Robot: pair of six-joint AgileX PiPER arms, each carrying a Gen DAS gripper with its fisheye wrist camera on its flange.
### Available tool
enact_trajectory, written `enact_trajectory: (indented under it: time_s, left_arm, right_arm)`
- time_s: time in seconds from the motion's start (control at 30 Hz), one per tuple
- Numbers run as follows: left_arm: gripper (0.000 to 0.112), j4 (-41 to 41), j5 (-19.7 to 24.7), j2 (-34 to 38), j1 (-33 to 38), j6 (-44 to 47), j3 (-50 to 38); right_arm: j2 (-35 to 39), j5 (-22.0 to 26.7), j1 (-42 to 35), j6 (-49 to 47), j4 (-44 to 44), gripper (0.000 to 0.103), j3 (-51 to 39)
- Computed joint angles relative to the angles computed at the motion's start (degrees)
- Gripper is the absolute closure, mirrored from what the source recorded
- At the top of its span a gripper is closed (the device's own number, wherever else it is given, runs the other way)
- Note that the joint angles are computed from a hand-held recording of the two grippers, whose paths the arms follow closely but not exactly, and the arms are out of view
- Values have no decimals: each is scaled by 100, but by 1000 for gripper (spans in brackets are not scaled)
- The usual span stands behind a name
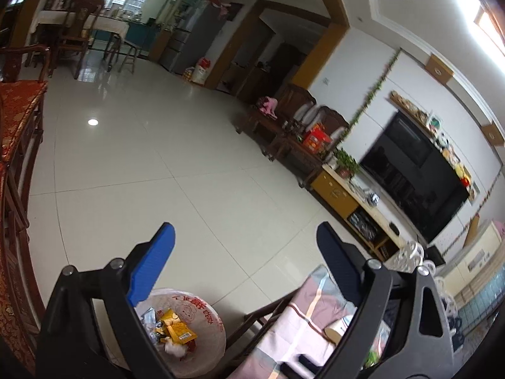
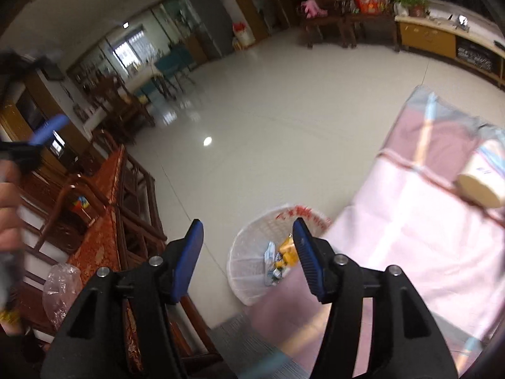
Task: Collect trash
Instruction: 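Lower the white tissue over the wastebasket and open the right tool, then move both open tools back over the trash on the table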
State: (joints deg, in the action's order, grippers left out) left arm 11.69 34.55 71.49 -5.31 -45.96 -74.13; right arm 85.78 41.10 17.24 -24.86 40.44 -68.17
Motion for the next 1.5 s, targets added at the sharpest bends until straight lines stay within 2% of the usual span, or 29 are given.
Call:
enact_trajectory:
  time_s: [0.03,0.1,0.23,0.27,0.3,0.4,0.47,0.5,0.57,0.67,0.77,1.0,1.2,1.5]
  left_arm:
    - [21,11,55,139,-146,75,-112]
    - [21,38,220,439,-539,236,-366]
    - [21,254,488,1437,-1650,414,-1035]
    - [21,254,563,1761,-1909,516,-1237]
    - [21,249,820,2182,-2265,653,-1555]
    - [21,216,1306,3135,-3123,1102,-2395]
    - [21,240,1410,3521,-3575,1177,-2752]
    - [21,210,1360,3712,-3795,1144,-2853]
    - [21,187,1387,4066,-4114,996,-3105]
    - [21,31,1331,4618,-4502,1028,-3599]
    - [21,-114,1351,5041,-4730,1311,-4035]
    - [21,-156,1469,5203,-4866,1345,-4209]
    - [21,-206,1629,5271,-4861,1525,-4347]
    - [21,-325,1730,5359,-4839,1714,-4478]
  right_arm:
    - [-358,169,-380,-219,44,43,171]
    - [-1024,509,-1252,-628,53,33,426]
    - [-1852,1329,-3230,-1572,98,30,651]
    - [-1927,1485,-3705,-1739,-20,30,610]
    - [-2010,1572,-4197,-1923,-91,30,599]
    - [-1969,1803,-5575,-2635,149,30,663]
    - [-1764,1905,-6540,-3146,342,30,711]
    - [-1637,1787,-6751,-3204,270,30,715]
    - [-1454,1467,-6894,-2761,-287,30,673]
    - [-892,2008,-7406,-2845,-118,30,152]
    - [-822,1997,-7588,-2978,-139,30,81]
    - [-674,1967,-7572,-2887,-190,30,99]
    - [-583,2195,-7612,-2750,-195,30,-28]
    - [-615,2110,-7470,-2688,-276,30,38]
